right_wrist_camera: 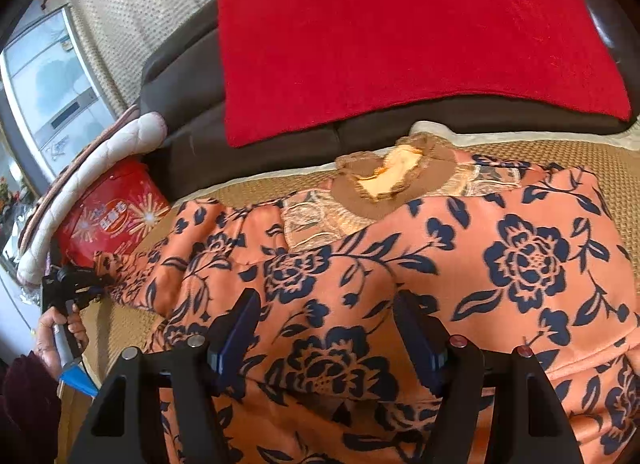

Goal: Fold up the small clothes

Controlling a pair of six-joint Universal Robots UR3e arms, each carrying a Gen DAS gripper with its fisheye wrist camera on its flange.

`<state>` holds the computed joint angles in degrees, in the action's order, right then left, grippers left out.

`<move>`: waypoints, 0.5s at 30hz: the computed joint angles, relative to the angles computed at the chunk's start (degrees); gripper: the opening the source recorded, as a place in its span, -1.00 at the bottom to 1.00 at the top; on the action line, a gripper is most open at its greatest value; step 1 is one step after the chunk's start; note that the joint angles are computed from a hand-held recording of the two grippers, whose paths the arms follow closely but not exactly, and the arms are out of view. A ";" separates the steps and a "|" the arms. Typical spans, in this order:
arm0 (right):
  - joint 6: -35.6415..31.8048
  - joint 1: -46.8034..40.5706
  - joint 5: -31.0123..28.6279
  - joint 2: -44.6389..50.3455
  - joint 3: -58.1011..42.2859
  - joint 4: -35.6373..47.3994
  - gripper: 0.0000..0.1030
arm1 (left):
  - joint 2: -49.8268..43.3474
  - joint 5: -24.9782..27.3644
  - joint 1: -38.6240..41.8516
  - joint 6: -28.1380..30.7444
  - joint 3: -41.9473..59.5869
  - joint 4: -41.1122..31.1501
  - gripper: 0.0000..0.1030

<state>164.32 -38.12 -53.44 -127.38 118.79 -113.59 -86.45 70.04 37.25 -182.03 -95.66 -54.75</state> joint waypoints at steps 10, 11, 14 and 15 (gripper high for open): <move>-8.80 -21.34 8.77 -5.87 -5.05 19.00 0.39 | 2.69 10.02 -24.23 1.10 22.81 -9.68 -0.85; -11.61 -25.58 10.73 -6.56 -6.55 24.15 0.39 | 2.33 10.78 -27.02 1.13 25.52 -11.05 -0.85; -19.92 -36.38 14.81 -6.94 -11.10 37.71 0.39 | -2.76 16.52 -40.23 0.22 36.88 -15.00 -0.85; -22.89 -39.75 15.83 -6.78 -12.71 42.19 0.39 | -4.18 17.85 -44.13 -0.14 40.35 -16.93 -0.85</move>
<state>141.43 -77.87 -37.61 -134.16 106.08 -71.40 -90.63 87.89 -6.88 -182.17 -55.31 -71.68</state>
